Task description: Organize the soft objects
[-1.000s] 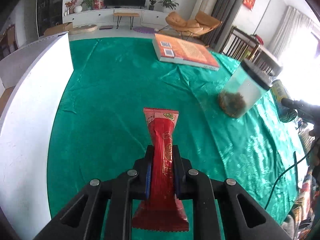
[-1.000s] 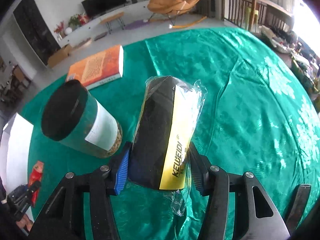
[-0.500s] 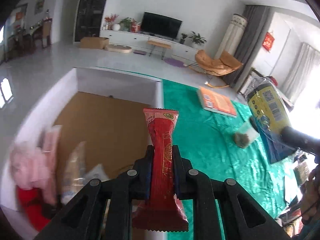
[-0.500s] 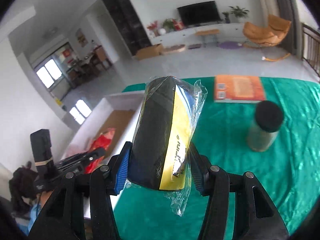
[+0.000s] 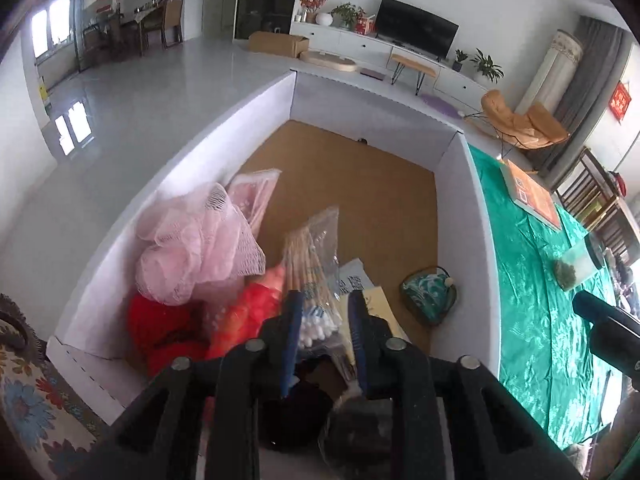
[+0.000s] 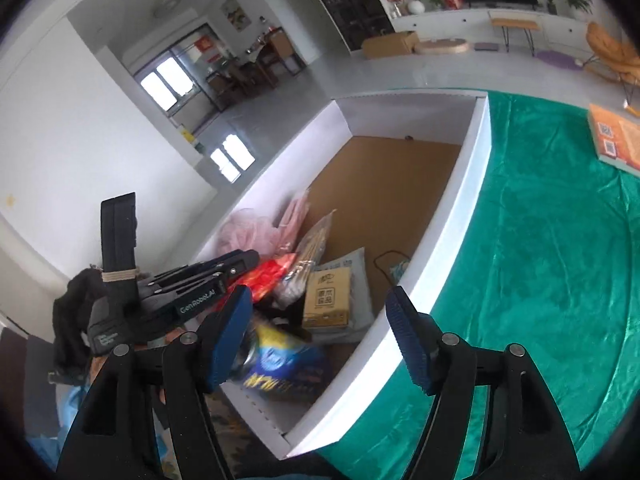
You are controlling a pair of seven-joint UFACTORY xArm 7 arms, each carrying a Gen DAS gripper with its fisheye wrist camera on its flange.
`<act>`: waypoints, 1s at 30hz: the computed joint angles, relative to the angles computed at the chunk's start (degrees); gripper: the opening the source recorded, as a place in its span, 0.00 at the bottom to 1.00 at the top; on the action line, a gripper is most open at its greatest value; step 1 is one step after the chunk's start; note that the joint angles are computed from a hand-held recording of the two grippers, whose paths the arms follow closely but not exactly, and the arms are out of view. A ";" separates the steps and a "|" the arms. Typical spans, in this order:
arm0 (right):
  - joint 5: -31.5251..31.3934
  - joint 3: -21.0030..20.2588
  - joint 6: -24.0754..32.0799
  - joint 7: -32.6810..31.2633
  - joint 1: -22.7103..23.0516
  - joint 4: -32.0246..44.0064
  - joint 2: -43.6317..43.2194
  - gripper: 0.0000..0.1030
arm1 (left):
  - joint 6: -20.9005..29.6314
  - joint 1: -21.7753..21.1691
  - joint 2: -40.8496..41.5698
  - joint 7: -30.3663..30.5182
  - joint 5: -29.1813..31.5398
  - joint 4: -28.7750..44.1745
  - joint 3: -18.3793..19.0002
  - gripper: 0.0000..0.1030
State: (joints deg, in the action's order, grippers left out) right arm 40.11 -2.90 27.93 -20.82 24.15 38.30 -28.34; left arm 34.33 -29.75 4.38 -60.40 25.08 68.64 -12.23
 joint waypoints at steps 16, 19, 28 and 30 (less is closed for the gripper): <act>-17.13 4.14 -11.80 9.97 -1.81 -8.34 -9.01 0.71 | 10.39 -1.30 -11.32 -21.51 22.06 2.35 -5.71 1.00; -19.33 3.70 -13.69 11.30 -0.59 -8.74 -9.45 0.71 | 14.10 0.03 -8.41 -16.23 14.80 4.34 -6.60 1.00; -27.94 6.87 -11.29 17.56 -3.88 -7.73 -7.32 0.71 | 24.24 -1.12 -9.10 -25.11 27.28 4.06 -8.69 1.00; -29.01 7.24 -10.53 18.29 -3.91 -7.19 -6.61 0.71 | 27.27 -1.72 -8.45 -25.39 27.94 4.64 -8.79 1.00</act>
